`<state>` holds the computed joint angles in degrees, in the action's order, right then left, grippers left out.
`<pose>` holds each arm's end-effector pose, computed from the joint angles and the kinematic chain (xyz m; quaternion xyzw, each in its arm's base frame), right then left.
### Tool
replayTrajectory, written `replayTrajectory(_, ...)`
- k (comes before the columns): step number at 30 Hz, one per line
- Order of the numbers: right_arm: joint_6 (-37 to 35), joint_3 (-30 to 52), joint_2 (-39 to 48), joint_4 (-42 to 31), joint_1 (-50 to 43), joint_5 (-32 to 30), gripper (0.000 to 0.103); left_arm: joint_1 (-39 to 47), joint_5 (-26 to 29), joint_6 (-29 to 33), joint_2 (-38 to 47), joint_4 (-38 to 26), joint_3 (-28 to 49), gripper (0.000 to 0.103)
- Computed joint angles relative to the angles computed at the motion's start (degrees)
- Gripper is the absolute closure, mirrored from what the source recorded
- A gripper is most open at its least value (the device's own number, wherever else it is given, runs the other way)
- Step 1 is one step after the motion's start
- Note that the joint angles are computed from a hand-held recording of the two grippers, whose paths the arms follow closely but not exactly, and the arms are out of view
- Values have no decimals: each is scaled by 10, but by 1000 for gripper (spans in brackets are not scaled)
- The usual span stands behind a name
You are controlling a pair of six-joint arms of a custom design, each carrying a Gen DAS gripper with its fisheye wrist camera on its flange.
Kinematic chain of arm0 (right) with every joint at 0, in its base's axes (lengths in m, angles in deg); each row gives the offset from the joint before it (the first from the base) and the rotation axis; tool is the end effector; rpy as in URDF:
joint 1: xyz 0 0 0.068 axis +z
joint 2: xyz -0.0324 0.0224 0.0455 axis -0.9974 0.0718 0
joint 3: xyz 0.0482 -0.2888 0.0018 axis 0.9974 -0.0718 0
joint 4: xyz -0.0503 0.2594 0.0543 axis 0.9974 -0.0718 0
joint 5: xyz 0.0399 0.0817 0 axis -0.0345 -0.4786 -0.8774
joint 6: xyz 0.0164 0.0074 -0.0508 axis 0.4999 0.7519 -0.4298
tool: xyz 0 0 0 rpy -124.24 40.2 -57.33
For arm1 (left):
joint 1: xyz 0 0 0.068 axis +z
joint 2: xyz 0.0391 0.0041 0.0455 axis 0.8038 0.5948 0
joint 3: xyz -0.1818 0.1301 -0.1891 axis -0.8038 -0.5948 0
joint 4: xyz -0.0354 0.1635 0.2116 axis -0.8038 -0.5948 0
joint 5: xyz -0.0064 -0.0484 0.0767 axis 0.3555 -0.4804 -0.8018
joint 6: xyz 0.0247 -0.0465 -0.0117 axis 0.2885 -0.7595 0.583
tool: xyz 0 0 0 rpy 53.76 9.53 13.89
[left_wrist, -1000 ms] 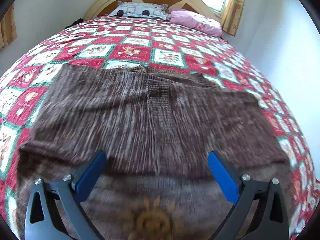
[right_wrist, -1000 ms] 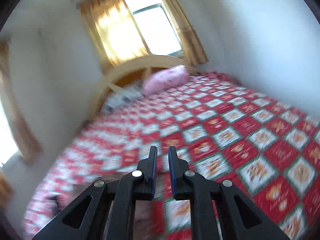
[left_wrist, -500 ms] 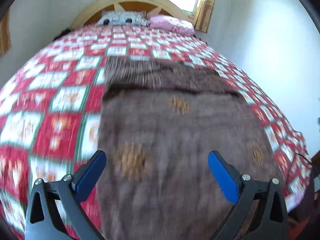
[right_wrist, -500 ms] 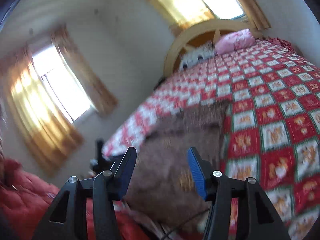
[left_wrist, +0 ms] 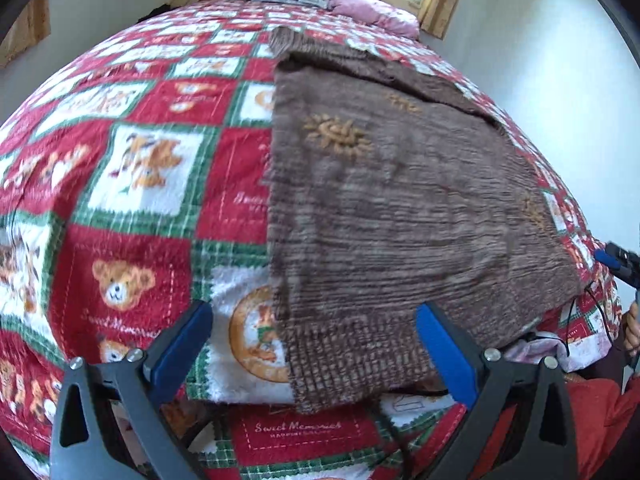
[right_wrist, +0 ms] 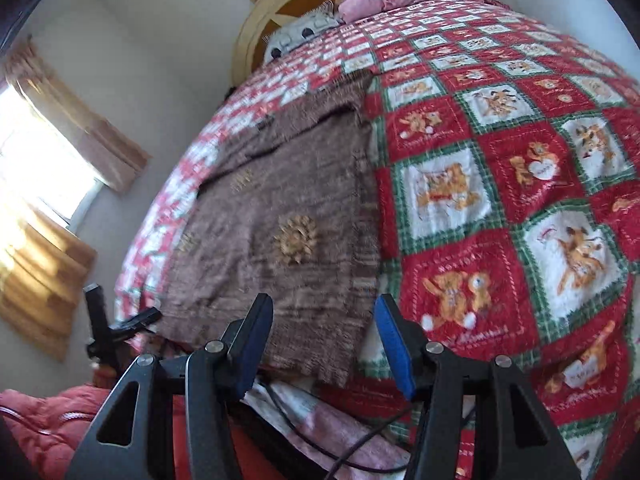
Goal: Fold small clothes
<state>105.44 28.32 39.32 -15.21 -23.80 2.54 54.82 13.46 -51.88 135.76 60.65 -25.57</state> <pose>0.0725 0.1000 0.2138 0.1767 0.9092 0.1839 0.3290 0.2994 -0.0088 0.1505 0.1804 0.9332 -0.1826 0.2516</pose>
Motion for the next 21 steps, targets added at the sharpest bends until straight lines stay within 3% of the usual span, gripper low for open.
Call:
replayTrajectory(2,30,18,37,-33,28,17,48,0,-3,0,-8,13,-12,1)
replayTrajectory(7,75,5,51,-36,48,11,48,6,8,-1,-22,23,-29,6)
replayTrajectory(12,80,-14,45,-13,35,-8,48,28,46,4,-19,-3,-21,26)
replayTrajectory(21,94,-10,67,-27,33,-3,48,42,89,23,-21,-66,-8,28)
